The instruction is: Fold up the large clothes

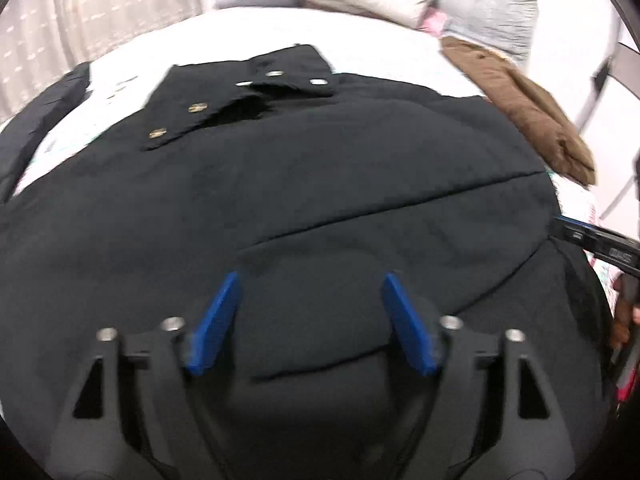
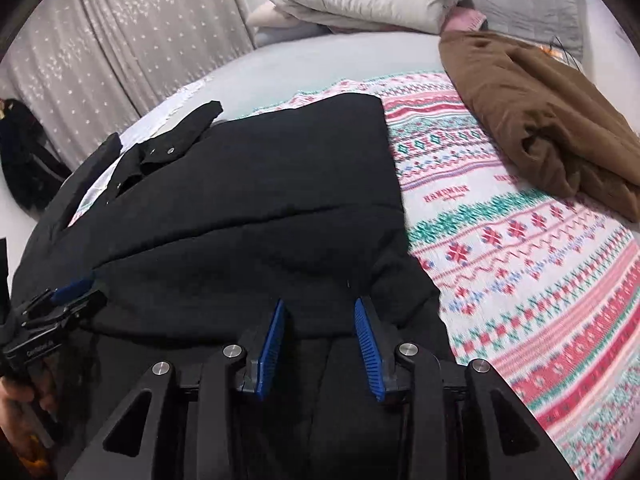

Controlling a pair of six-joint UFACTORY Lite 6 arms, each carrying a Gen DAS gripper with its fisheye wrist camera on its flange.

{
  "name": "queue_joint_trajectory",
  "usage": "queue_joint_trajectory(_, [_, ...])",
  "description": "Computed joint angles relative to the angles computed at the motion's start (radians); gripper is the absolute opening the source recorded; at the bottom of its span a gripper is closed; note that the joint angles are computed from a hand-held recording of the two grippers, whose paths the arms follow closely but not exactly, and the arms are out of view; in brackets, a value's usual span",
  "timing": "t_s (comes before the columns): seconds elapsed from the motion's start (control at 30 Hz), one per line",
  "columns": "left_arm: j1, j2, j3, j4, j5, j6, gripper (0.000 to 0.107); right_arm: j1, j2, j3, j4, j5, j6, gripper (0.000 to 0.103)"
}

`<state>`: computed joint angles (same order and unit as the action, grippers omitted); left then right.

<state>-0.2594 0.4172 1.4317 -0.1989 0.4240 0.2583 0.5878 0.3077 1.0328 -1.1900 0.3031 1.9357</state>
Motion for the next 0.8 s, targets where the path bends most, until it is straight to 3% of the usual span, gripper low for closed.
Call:
queue_joint_trajectory(0.1, [0.050, -0.054, -0.008, -0.030, 0.072, -0.013, 0.088, 0.014, -0.073, -0.022, 0.173, 0.028, -0.114, 0.072])
queue_joint_trajectory(0.13, [0.077, -0.073, -0.014, -0.070, 0.096, 0.022, 0.089, 0.029, -0.101, -0.032, 0.197, 0.053, -0.119, 0.076])
queue_joint_trajectory(0.37, [0.251, -0.243, -0.086, -0.127, 0.195, 0.114, 0.097, 0.177, -0.257, -0.063, 0.367, 0.191, -0.179, 0.086])
queue_joint_trajectory(0.67, [0.536, -0.419, -0.162, -0.242, 0.361, 0.336, 0.098, 0.434, -0.219, 0.093, 0.407, 0.434, -0.138, 0.090])
queue_joint_trajectory(0.8, [0.675, -0.465, -0.204, -0.316, 0.424, 0.451, 0.098, 0.516, -0.189, 0.129, 0.359, 0.469, -0.064, 0.091])
